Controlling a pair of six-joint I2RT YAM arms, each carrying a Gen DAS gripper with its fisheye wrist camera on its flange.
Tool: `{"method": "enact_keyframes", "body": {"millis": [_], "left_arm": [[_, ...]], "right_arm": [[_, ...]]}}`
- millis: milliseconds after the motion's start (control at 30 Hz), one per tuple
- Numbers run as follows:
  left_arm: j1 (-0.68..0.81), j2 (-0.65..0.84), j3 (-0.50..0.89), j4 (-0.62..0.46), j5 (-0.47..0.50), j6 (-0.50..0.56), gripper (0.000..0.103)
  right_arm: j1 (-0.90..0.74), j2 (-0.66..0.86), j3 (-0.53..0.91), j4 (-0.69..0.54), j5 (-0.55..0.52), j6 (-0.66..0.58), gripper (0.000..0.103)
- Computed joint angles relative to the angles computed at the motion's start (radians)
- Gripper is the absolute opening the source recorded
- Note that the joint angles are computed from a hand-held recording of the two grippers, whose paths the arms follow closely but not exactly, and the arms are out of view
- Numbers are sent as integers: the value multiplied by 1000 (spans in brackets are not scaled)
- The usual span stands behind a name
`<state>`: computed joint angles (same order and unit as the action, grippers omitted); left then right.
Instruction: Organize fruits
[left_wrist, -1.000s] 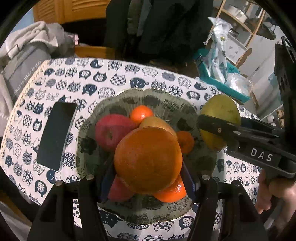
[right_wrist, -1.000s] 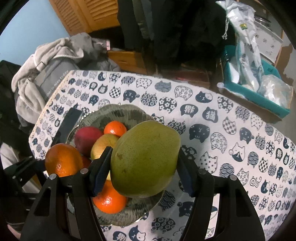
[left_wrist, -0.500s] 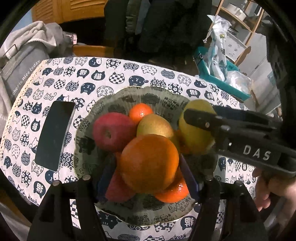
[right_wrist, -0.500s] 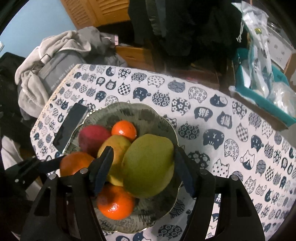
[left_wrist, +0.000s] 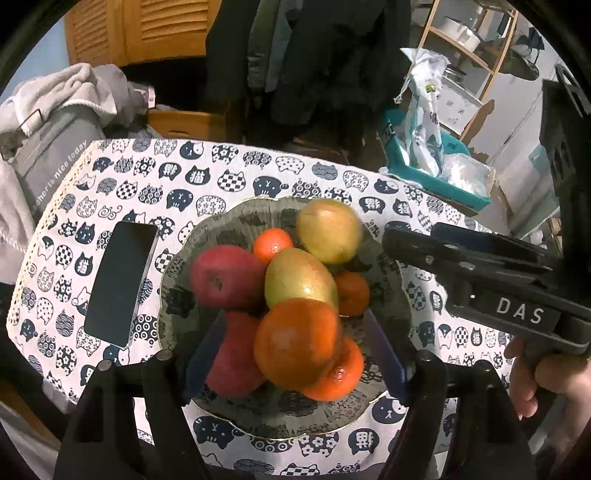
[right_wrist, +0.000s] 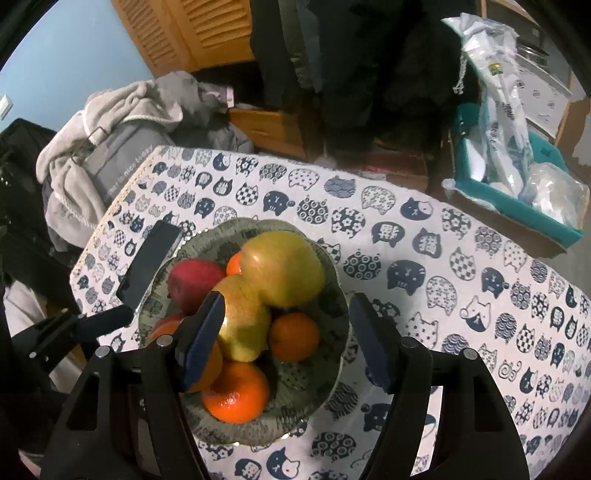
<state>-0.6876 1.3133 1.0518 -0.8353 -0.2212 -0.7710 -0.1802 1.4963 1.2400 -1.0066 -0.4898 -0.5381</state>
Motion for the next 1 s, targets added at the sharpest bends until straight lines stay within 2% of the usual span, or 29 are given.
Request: {"method": "enact_keyframes", "body": {"millis": [333,500,767,1000], "left_arm": [[-80,-17,106,-96,-103,-6,81],[-119,-23,163,-142,-135,-17,84],[-198,-2,284,-223,-215,-44,86],[-307,30,408,-299,-320,-73,90]], "right_arm": [[-134,-61,82,-100,-69,-31,75],[-210,-100,131,-151,-114,-54,80],[-344,-128,234,-266,-195,-118,81],[-431,-169,278,-280,-205,-168,81]]}}
